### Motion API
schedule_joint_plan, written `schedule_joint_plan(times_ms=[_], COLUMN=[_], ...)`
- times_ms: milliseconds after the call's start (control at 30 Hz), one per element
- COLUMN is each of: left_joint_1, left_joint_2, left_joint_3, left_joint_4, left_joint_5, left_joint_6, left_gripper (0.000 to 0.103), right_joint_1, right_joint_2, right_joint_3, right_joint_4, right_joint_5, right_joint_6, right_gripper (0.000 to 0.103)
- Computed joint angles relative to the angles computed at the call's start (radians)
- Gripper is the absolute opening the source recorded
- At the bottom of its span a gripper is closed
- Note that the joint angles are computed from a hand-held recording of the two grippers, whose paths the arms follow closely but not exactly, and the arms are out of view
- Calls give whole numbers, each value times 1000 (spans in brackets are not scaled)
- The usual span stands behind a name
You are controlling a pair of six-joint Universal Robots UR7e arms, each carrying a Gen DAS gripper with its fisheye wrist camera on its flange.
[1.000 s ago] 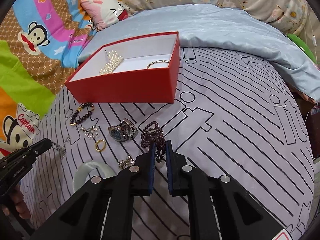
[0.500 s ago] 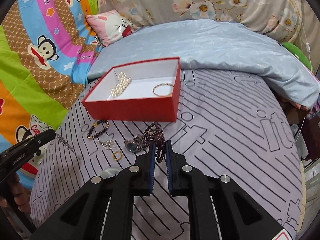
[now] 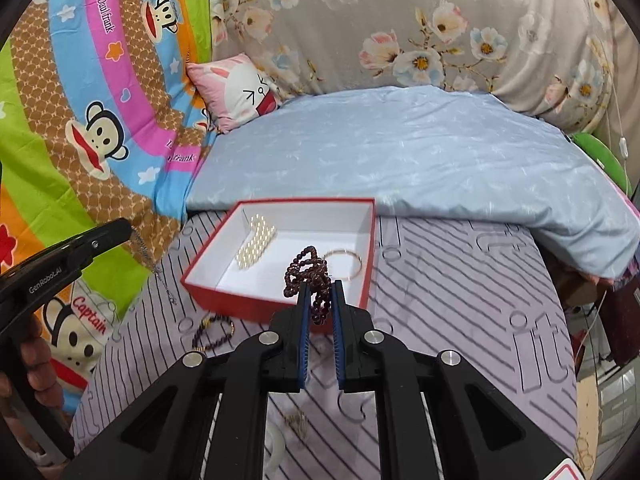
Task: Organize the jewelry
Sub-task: 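Carry pendant and bead bracelet into the red box and open both tools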
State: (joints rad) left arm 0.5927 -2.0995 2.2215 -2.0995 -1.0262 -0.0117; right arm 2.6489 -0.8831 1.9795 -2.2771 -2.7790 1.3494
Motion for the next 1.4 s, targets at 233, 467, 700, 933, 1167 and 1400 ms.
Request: schedule_joint_plan(times_ms=[233, 467, 700, 933, 1167, 1400], left_joint_1=[74, 152, 219, 250, 267, 266], left_joint_2=[202, 378, 516, 597, 632, 633], left_joint_3=[-35, -56, -70, -84, -102, -104], left_joint_4=[-204, -309, -382, -419, -415, -422], left_joint_5=[-71, -98, -99, -89, -92, -56], left_joint_6=[75, 120, 166, 181, 169, 154], left_gripper=[2, 2, 2, 2, 2, 26], right_joint_1=[-103, -204, -305, -363, -385, -378], right_joint_2=[29, 70, 94, 123, 124, 126], right_joint_3=[-12, -30, -16, -28, -24, -21], right_joint_4=[-276, -460, -624, -659, -659, -677], right_joint_5=[-4, 31, 100, 133, 152, 129], right_joint_6=[-290, -504, -636, -689, -695, -698], right_gripper=[9, 9, 9, 9, 13, 23])
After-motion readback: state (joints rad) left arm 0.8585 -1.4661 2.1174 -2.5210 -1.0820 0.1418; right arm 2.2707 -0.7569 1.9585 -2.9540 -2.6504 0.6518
